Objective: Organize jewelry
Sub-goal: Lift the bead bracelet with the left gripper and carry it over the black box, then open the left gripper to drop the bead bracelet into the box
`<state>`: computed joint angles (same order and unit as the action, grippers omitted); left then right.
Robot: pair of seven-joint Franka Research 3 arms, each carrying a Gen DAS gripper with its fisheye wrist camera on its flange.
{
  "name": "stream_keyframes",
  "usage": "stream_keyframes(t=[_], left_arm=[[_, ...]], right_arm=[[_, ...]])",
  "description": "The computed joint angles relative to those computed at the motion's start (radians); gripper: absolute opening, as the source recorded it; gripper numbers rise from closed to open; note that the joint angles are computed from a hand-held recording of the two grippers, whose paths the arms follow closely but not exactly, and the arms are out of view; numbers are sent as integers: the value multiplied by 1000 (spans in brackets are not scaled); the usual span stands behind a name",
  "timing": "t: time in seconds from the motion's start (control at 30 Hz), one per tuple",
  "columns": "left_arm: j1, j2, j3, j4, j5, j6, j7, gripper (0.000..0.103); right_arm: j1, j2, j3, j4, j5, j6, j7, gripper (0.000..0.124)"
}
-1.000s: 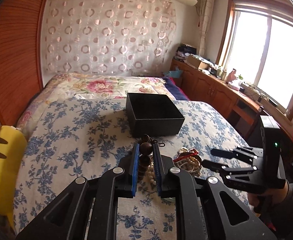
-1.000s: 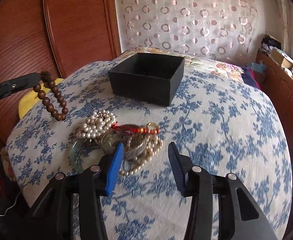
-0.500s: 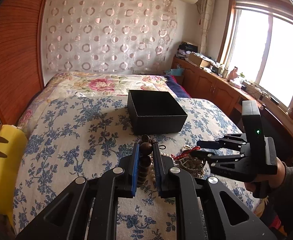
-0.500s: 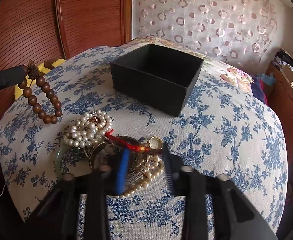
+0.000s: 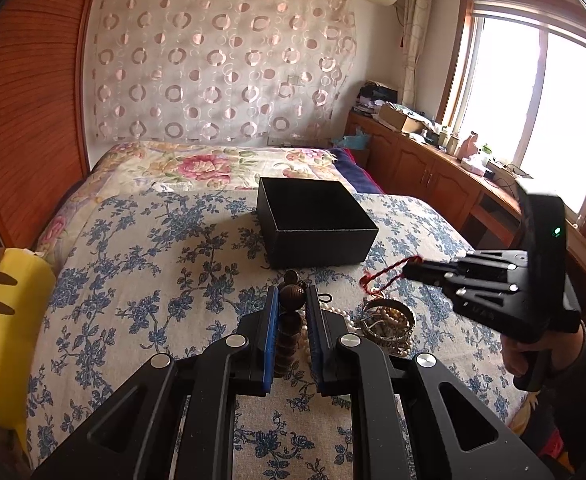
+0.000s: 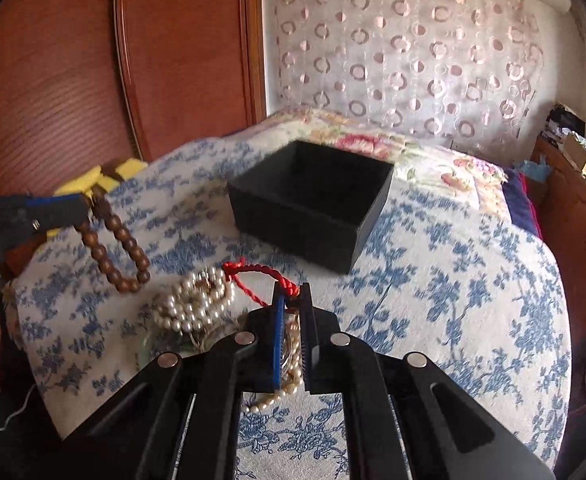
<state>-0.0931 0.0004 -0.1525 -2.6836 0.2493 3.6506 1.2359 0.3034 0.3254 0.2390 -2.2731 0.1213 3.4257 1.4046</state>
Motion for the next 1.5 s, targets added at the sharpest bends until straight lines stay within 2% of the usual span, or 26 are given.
stream_keyframes(t=[0.27,0.47,0.63,0.8,0.93,1.13,1.2,1.27,1.3,1.33,1.4,1.5], left_arm=[[-7,9,-4,37,-22,-15,46,13],[3,18,3,105,65,-41,-3,13],[3,40,1,182,94,-75,-8,13],[-15,78,1,268,61,-114,33,13],[-29,112,6,329,40,-147,57,13],[-33,176,7,419,55,-200,56,13],[-18,201,-5,451,77,-218,39,13],[-7,221,-13,476,97,-233,26,13],[-2,232,-18,489,106,-243,20,13],[9,240,-26,497,119,-248,15,13],[8,251,-26,507,129,-251,10,13],[22,267,-42,528,149,-261,-3,13]], right_arm=[[33,-14,-44,9,28,3,-14,8],[-23,11,-8,36,8,-3,2,8],[-36,37,-5,85,3,-19,-2,8],[-74,80,23,186,-12,-52,-21,8],[-122,132,72,277,-25,-98,-53,8],[-106,207,73,388,15,-204,-139,8],[-87,217,53,404,35,-235,-157,9],[-72,221,35,410,59,-247,-173,18],[-78,222,41,412,73,-251,-185,29],[-92,223,54,412,88,-253,-200,35],[-110,222,73,409,117,-254,-228,35],[-92,214,53,404,144,-249,-255,35]])
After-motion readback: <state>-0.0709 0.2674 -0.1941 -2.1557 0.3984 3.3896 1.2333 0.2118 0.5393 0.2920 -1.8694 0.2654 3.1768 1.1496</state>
